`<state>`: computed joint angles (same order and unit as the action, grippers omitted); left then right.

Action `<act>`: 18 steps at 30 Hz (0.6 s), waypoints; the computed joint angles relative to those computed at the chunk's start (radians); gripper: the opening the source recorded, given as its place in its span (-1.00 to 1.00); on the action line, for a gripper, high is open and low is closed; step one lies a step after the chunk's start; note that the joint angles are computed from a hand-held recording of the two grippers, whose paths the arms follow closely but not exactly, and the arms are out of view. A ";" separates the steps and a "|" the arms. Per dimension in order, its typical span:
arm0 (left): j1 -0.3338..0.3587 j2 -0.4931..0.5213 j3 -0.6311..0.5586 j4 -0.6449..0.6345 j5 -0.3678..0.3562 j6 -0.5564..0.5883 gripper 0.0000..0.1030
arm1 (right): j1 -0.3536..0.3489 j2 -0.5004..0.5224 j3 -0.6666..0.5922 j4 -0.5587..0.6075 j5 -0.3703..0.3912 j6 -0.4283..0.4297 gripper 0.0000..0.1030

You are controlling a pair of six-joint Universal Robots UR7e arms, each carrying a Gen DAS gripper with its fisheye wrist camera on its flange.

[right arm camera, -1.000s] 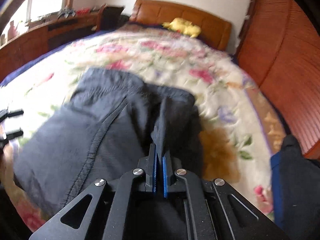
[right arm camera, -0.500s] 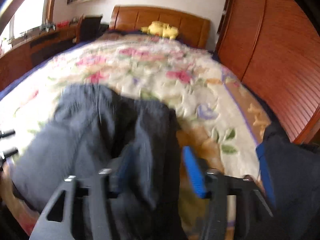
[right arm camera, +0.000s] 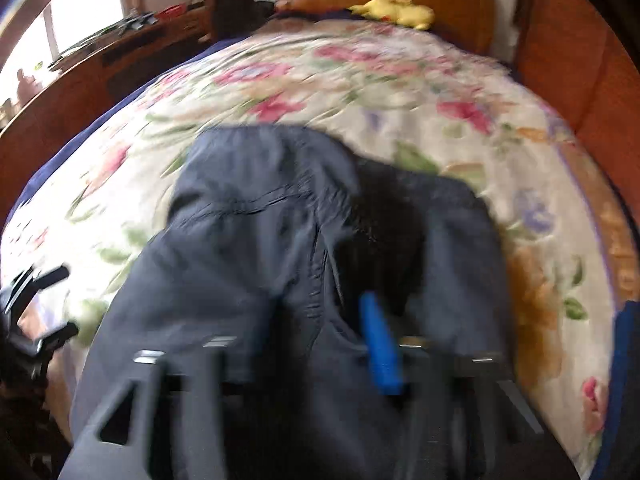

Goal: Fold large clothes

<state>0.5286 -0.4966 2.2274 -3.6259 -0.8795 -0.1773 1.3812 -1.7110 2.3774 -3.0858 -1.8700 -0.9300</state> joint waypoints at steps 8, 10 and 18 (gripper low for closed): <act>0.003 -0.002 -0.001 0.016 -0.001 -0.014 0.49 | 0.020 -0.083 0.084 -0.242 0.013 -0.133 -0.87; 0.001 -0.001 -0.003 0.024 0.004 -0.016 0.49 | -0.006 -0.121 0.080 -0.241 0.019 -0.122 -0.87; -0.008 -0.011 -0.019 0.100 0.034 -0.040 0.49 | -0.147 -0.120 0.103 -0.243 0.043 -0.065 -0.84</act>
<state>0.5208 -0.5071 2.2083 -3.5259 -0.8459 -0.2174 1.2341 -1.8312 2.4804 -3.3286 -1.8269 -0.9951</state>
